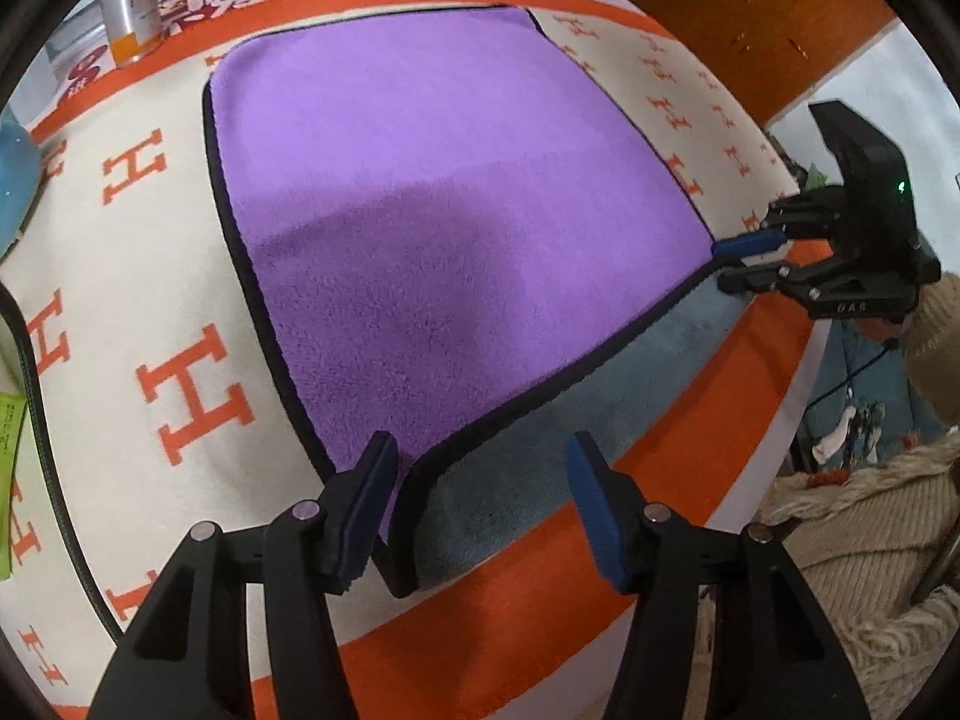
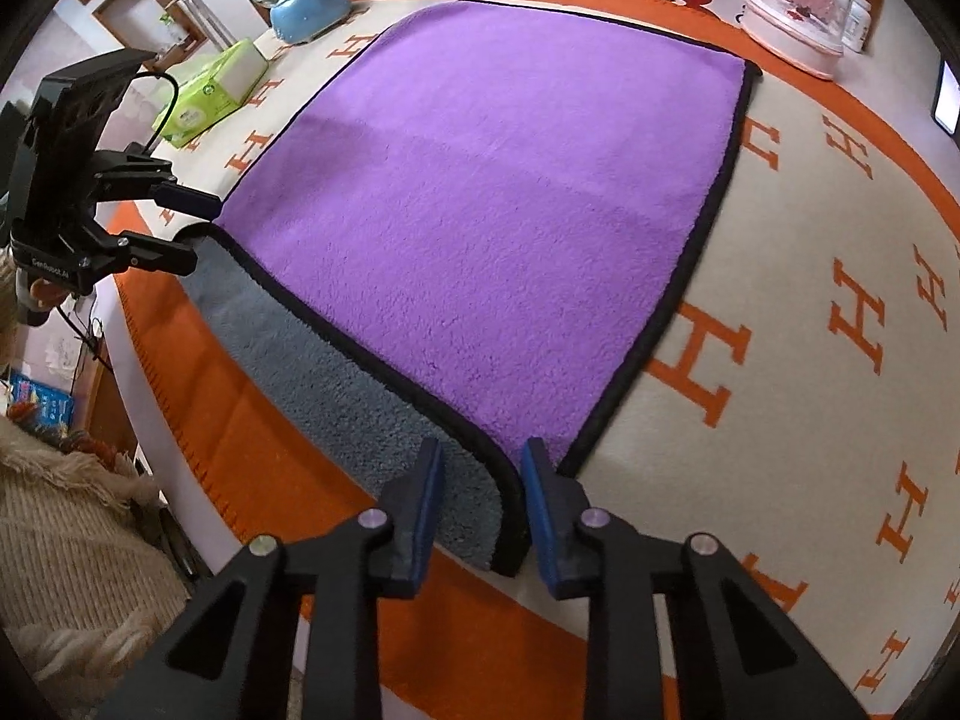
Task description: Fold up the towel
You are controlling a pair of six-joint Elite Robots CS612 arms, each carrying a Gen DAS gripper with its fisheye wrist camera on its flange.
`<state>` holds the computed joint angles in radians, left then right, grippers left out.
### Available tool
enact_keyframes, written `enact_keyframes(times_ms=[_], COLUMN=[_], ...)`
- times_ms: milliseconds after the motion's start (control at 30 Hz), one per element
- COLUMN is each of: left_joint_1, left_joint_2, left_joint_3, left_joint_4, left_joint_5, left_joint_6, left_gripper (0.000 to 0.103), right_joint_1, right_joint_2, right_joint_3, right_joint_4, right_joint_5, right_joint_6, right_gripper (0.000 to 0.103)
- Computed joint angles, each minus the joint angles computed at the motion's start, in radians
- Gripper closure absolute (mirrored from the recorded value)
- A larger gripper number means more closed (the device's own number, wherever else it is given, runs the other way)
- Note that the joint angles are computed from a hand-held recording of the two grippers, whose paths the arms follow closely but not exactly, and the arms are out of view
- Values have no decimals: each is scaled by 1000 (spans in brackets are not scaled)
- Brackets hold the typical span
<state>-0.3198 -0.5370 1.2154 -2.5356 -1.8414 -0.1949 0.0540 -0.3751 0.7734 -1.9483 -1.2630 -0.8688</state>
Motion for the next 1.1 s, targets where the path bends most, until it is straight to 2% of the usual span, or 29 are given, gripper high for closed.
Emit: enact_keyframes(times_ms=[267, 467, 567, 633, 733, 1100], left_joint_1=[5, 3, -4, -6, -7, -29], left_joint_2=[2, -6, -11, -13, -16, -39], left_joint_3=[0, 9, 14, 14, 16, 24], left_joint_4=[27, 31, 42, 49, 55, 65], left_joint_5=[-21, -2, 34, 47, 57, 162], left_joint_6=[25, 30, 39, 36, 24, 11], left_gripper=[50, 65, 75, 87, 93, 98], right_joint_1=[-4, -6, -4, -3, -4, -10], right_joint_2=[2, -7, -16, -20, -25, -54], right_joint_3=[-6, 14, 35, 44, 54, 97], right_joint_4=[9, -16, -42, -57, -76, -153], right_joint_5=[2, 1, -6, -7, 0, 29], right_joint_6=[-2, -7, -15, -15, -9, 23], right_gripper=[86, 94, 96, 97, 98, 98])
